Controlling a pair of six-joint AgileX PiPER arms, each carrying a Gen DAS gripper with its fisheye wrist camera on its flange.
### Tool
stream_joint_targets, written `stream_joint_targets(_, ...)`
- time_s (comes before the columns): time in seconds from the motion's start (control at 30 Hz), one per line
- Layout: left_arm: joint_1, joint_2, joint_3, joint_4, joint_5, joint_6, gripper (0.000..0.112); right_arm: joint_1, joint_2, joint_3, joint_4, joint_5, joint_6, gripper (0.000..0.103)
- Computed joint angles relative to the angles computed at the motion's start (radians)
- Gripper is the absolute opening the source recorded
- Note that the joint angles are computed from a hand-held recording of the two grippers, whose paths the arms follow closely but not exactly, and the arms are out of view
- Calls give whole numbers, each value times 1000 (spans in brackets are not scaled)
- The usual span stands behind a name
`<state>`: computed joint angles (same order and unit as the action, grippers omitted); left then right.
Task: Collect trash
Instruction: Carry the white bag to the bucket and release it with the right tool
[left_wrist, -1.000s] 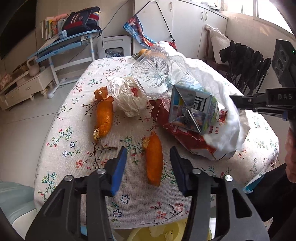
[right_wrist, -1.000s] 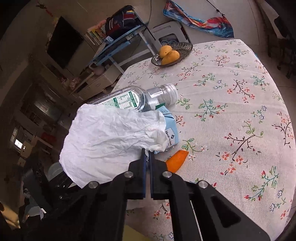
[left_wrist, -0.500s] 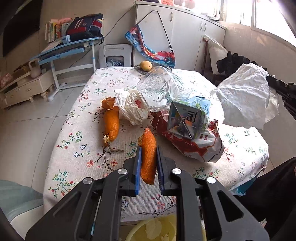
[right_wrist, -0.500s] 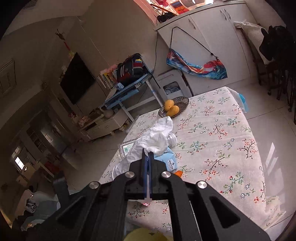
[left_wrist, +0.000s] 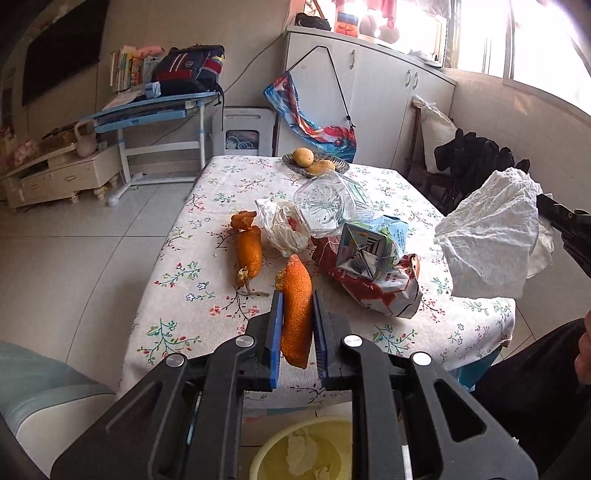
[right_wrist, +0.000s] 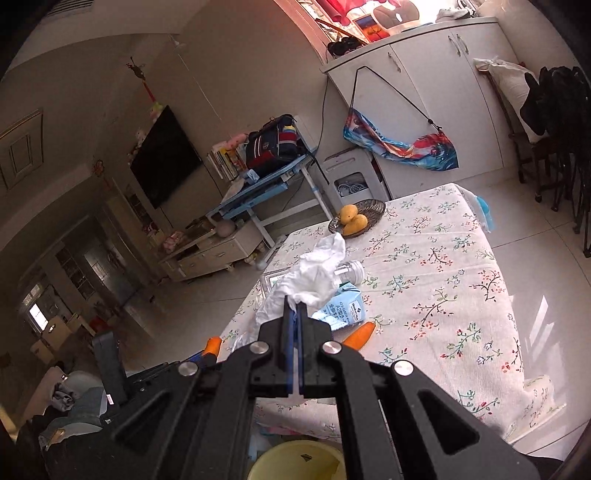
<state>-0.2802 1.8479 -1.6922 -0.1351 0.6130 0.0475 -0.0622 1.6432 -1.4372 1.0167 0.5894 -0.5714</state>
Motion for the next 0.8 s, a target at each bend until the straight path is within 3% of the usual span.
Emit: stream_joint_targets(0.8,-10,-214,224,111,-19,-90,15,129,-121,154,-85,68,-4,2)
